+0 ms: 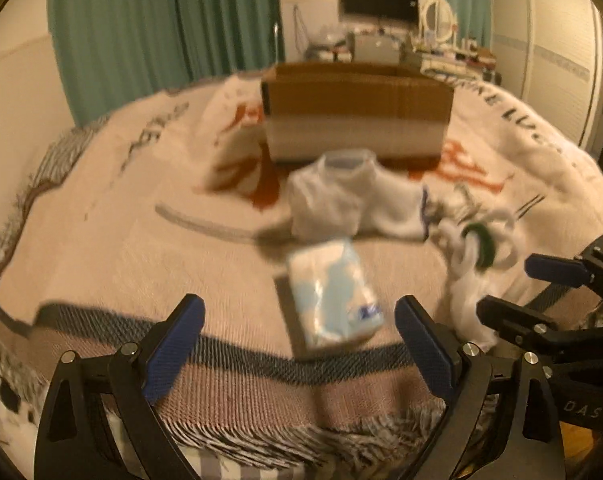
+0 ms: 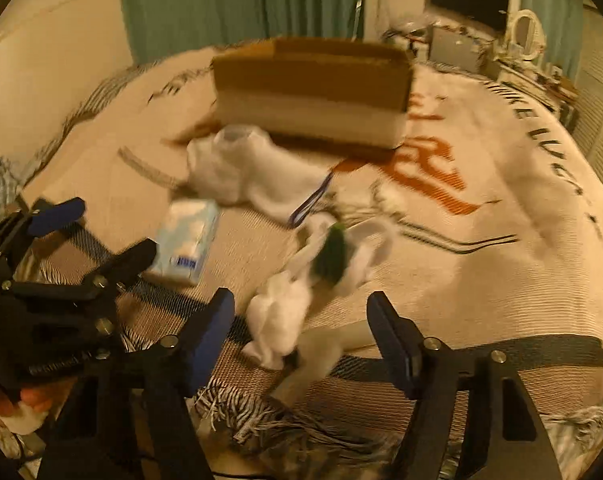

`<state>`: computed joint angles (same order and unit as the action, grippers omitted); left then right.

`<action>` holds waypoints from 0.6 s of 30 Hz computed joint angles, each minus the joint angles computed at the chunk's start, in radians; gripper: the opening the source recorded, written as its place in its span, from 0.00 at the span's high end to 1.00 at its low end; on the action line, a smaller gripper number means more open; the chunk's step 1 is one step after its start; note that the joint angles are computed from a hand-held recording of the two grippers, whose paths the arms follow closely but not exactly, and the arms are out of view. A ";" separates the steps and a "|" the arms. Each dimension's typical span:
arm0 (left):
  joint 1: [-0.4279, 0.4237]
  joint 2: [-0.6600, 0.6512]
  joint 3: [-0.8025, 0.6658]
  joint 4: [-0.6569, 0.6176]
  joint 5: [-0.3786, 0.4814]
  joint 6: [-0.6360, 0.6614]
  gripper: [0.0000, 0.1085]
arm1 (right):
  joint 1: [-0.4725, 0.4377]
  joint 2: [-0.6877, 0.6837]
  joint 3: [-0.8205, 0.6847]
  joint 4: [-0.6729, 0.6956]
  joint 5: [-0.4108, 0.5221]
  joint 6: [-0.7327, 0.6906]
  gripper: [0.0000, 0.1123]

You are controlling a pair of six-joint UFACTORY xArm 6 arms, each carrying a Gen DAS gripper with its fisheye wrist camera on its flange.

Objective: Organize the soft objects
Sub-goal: 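Grasp a white sock with the right gripper while the left gripper approaches the blue tissue pack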

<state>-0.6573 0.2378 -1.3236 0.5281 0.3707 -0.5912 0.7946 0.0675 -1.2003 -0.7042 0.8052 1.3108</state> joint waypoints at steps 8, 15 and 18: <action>0.013 -0.004 0.012 -0.029 0.000 0.005 0.12 | -0.018 0.090 -0.054 0.095 -0.044 -0.103 0.54; 0.014 0.005 0.002 -0.039 0.005 0.027 0.12 | -0.021 0.083 -0.043 0.076 -0.051 -0.103 0.76; 0.009 0.017 -0.016 -0.078 0.013 0.061 0.13 | -0.020 0.042 -0.025 0.017 -0.071 -0.069 0.77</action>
